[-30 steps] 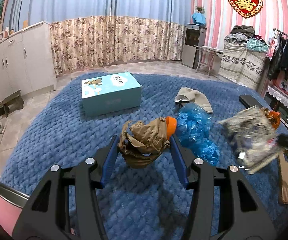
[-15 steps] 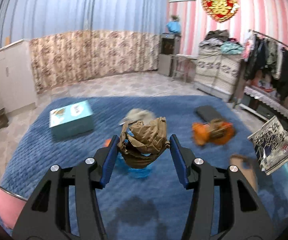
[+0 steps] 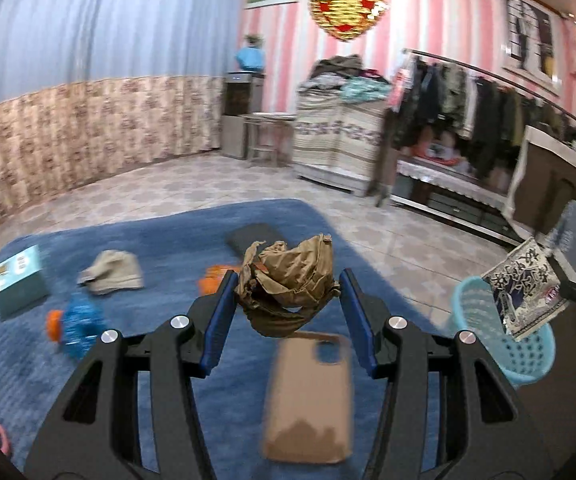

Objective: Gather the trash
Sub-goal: 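Carry both items to the basket and open the left tool to drop the brown paper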

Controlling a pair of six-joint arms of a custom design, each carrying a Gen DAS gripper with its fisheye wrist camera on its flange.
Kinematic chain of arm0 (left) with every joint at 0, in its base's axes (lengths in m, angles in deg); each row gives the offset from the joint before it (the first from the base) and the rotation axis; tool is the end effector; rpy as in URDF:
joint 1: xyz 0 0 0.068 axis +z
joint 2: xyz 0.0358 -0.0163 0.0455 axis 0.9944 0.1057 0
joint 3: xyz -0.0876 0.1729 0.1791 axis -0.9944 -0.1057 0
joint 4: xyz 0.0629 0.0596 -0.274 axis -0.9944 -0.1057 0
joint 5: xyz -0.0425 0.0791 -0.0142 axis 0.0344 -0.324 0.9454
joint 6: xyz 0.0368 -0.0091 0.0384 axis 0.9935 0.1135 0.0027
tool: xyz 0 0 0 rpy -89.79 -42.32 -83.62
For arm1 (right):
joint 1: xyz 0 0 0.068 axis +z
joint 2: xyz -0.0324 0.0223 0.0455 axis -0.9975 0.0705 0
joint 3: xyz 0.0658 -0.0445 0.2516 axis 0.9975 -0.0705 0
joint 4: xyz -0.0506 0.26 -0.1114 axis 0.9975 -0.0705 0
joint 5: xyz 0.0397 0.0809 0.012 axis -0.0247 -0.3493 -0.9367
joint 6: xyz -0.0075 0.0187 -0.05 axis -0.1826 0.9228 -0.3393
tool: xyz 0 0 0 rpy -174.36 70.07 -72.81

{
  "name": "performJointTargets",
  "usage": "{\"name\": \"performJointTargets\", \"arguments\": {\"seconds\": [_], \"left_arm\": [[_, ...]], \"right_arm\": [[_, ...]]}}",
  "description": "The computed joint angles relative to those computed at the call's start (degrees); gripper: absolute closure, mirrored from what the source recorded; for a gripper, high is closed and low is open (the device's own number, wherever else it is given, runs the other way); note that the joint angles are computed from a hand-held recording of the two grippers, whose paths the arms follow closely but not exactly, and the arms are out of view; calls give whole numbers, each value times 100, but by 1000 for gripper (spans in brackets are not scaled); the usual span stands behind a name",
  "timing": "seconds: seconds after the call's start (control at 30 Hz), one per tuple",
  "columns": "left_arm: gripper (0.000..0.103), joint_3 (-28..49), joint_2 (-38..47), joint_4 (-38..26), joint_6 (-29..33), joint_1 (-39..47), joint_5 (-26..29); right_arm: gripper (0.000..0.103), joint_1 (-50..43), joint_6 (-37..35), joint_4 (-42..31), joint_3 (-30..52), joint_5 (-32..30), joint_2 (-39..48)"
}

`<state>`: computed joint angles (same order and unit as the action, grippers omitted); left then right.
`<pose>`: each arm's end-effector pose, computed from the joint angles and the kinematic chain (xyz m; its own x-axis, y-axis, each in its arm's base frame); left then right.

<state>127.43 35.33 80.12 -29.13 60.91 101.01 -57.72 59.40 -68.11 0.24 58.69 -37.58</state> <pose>0.3182 -0.1429 0.2728 -0.4193 0.1695 -0.8919 0.5435 0.8338 -0.0971 0.1600 0.0577 0.2804 -0.3789 0.4364 -0.8161 0.5701 0.8047 0.1657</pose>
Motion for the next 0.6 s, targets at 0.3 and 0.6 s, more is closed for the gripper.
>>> {"name": "performJointTargets", "arguments": {"seconds": [0.3,0.6], "left_arm": [[52,373,461,58,-138,-1287,-456],[52,871,1131,135,-191,-2362,-709]], "right_arm": [[101,-1015,-226,-594,-545,-269,-1255],[101,-2203,-917,-449,-1117,-901,-2054]]}}
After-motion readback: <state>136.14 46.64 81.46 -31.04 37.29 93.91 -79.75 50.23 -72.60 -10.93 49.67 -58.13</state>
